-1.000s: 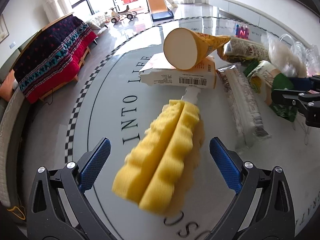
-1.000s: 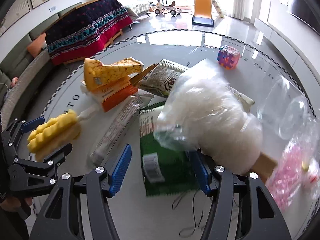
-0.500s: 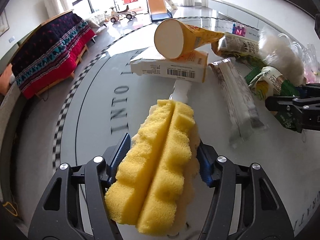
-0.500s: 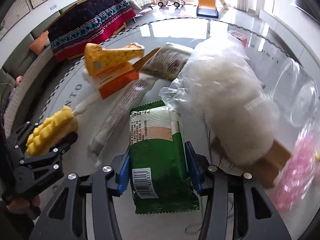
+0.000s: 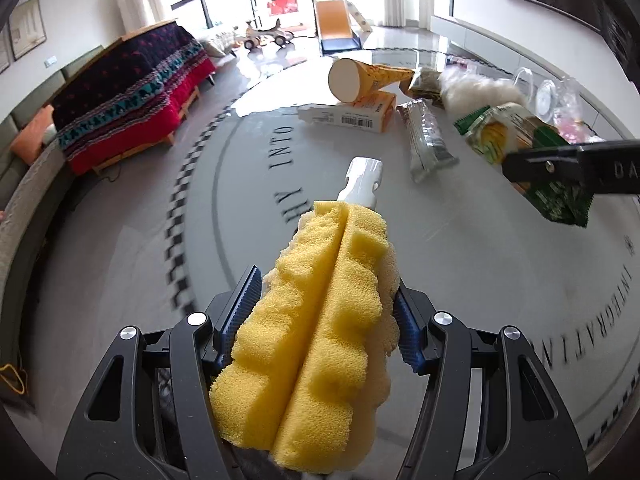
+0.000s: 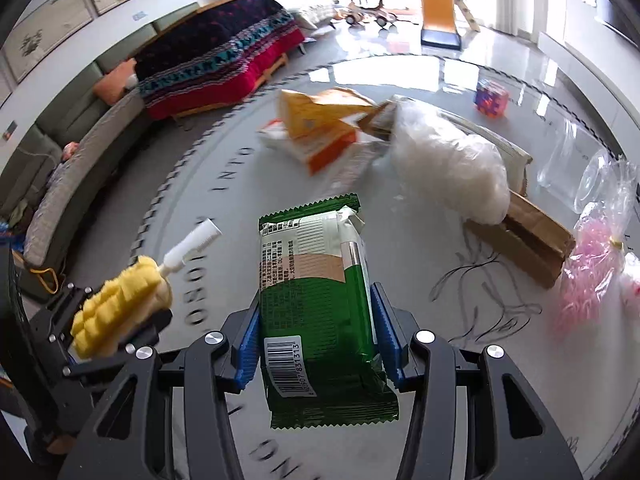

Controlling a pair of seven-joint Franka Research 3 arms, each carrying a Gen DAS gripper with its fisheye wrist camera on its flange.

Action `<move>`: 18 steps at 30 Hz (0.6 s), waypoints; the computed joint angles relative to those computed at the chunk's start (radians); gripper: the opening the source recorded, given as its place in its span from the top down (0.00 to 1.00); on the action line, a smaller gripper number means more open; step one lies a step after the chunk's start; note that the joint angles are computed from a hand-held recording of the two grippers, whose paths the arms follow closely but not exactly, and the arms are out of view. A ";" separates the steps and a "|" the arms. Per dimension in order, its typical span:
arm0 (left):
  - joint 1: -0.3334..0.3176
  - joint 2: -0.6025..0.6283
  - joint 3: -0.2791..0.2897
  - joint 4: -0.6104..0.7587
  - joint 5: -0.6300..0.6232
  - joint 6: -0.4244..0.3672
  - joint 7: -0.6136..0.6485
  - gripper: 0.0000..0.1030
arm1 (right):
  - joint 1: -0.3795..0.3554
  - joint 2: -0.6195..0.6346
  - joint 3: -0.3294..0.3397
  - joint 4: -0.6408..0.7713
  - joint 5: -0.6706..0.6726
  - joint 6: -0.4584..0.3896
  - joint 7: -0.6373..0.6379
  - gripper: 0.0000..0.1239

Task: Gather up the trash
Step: 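Carry sponge and green packet to the bin and release both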

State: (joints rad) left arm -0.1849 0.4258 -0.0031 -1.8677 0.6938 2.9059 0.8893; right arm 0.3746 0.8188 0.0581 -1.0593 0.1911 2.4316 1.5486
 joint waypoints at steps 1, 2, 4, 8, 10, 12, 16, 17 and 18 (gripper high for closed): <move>-0.017 -0.033 0.026 -0.040 0.029 0.014 -0.040 0.42 | 0.004 -0.029 0.006 -0.041 0.002 0.020 -0.009 0.59; -0.029 -0.059 0.046 -0.071 0.059 0.023 -0.080 0.42 | 0.012 -0.048 0.008 -0.068 0.002 0.035 -0.011 0.59; -0.048 -0.117 0.077 -0.141 0.132 0.037 -0.177 0.42 | 0.024 -0.096 0.021 -0.136 0.005 0.071 -0.030 0.59; -0.054 -0.227 0.116 -0.259 0.317 0.032 -0.386 0.42 | 0.050 -0.164 0.042 -0.226 0.012 0.116 -0.068 0.59; -0.040 -0.279 0.121 -0.316 0.401 0.029 -0.478 0.42 | 0.063 -0.189 0.052 -0.260 0.017 0.135 -0.083 0.59; -0.022 -0.322 0.114 -0.358 0.472 0.016 -0.555 0.42 | 0.074 -0.214 0.070 -0.296 0.030 0.151 -0.107 0.59; 0.033 -0.422 0.090 -0.460 0.589 -0.007 -0.694 0.42 | 0.106 -0.236 0.091 -0.324 0.041 0.160 -0.141 0.59; 0.049 -0.442 0.082 -0.482 0.605 -0.012 -0.715 0.42 | 0.113 -0.238 0.096 -0.327 0.044 0.159 -0.150 0.59; 0.065 -0.463 0.073 -0.505 0.620 -0.018 -0.737 0.42 | 0.120 -0.240 0.103 -0.331 0.048 0.158 -0.161 0.59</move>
